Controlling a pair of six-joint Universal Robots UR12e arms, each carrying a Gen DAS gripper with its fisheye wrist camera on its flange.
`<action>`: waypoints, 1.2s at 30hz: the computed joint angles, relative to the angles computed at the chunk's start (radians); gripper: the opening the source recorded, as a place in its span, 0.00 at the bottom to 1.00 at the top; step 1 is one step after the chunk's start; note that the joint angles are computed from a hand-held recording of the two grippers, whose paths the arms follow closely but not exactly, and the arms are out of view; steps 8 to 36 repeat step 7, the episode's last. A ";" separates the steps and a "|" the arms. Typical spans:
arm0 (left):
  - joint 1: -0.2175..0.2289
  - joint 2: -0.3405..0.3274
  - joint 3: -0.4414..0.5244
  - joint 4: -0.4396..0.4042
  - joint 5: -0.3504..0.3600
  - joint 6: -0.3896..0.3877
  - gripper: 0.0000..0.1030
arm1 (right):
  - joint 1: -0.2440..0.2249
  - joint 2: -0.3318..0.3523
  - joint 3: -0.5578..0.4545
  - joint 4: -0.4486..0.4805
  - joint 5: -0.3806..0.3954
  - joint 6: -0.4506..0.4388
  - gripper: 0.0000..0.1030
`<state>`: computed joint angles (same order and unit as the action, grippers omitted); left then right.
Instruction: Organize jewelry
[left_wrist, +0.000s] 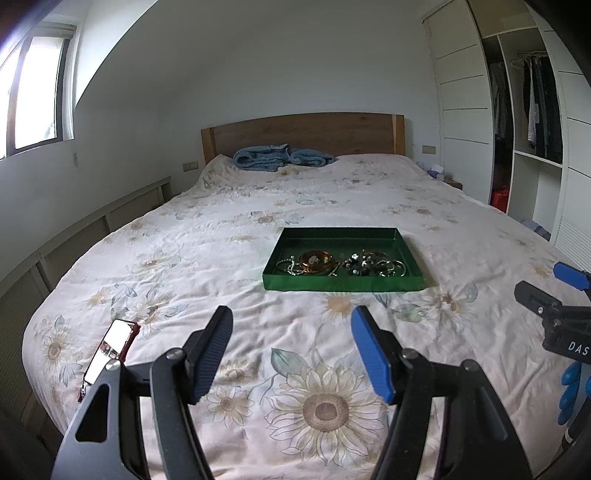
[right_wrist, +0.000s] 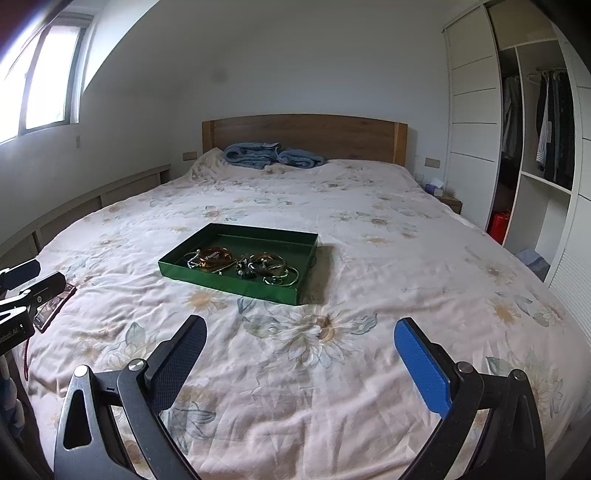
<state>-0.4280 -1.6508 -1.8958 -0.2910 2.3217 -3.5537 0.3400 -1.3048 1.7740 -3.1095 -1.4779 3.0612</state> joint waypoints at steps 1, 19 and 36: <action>0.000 -0.001 0.001 -0.002 0.003 -0.002 0.63 | -0.001 0.001 -0.001 0.000 0.000 0.001 0.97; 0.007 -0.004 0.004 -0.017 -0.012 -0.007 0.63 | -0.003 0.008 -0.007 0.005 0.002 0.004 0.97; 0.007 -0.004 0.004 -0.017 -0.012 -0.007 0.63 | -0.003 0.008 -0.007 0.005 0.002 0.004 0.97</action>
